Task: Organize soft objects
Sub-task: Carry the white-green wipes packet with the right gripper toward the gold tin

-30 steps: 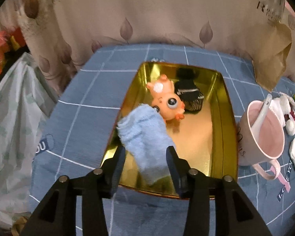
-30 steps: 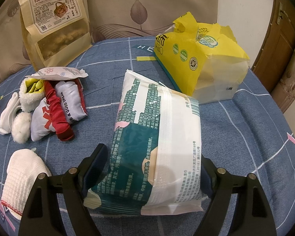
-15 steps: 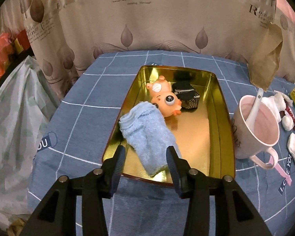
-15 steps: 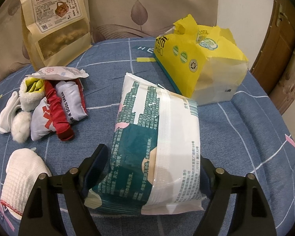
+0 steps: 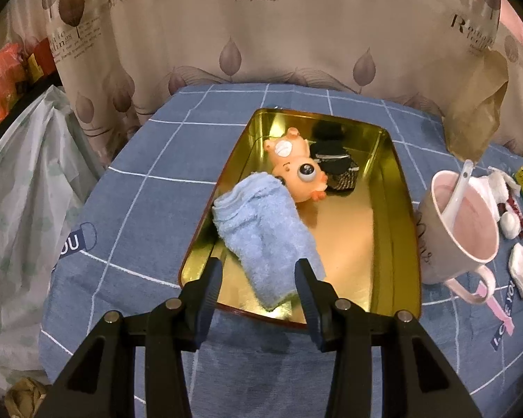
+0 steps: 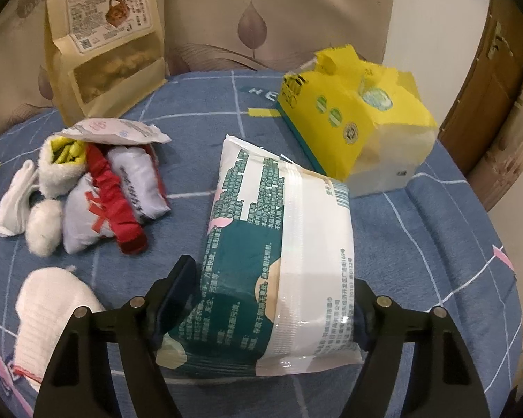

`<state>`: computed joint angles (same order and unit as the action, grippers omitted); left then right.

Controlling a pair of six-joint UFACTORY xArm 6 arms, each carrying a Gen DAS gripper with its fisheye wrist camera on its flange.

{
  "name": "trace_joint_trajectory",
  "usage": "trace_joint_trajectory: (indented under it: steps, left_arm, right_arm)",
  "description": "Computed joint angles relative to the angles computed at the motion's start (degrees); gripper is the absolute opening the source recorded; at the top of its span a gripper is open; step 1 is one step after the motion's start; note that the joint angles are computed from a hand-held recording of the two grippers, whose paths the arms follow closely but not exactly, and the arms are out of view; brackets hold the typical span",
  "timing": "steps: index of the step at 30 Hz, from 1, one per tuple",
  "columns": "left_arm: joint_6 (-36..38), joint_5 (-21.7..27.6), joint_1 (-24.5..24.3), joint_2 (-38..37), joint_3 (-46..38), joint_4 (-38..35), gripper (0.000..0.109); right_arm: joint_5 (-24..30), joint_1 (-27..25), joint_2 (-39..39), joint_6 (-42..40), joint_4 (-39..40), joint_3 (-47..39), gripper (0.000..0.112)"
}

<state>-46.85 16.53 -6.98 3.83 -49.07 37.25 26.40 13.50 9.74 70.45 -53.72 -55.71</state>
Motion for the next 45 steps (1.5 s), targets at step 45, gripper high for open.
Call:
trace_joint_trajectory:
  steps: [45]
  left_arm:
    - [-6.0,-2.8,3.6,-2.3,1.7,1.5,0.044]
  right_arm:
    - [13.4,29.2,42.1,-47.5,34.2,-72.9,0.073]
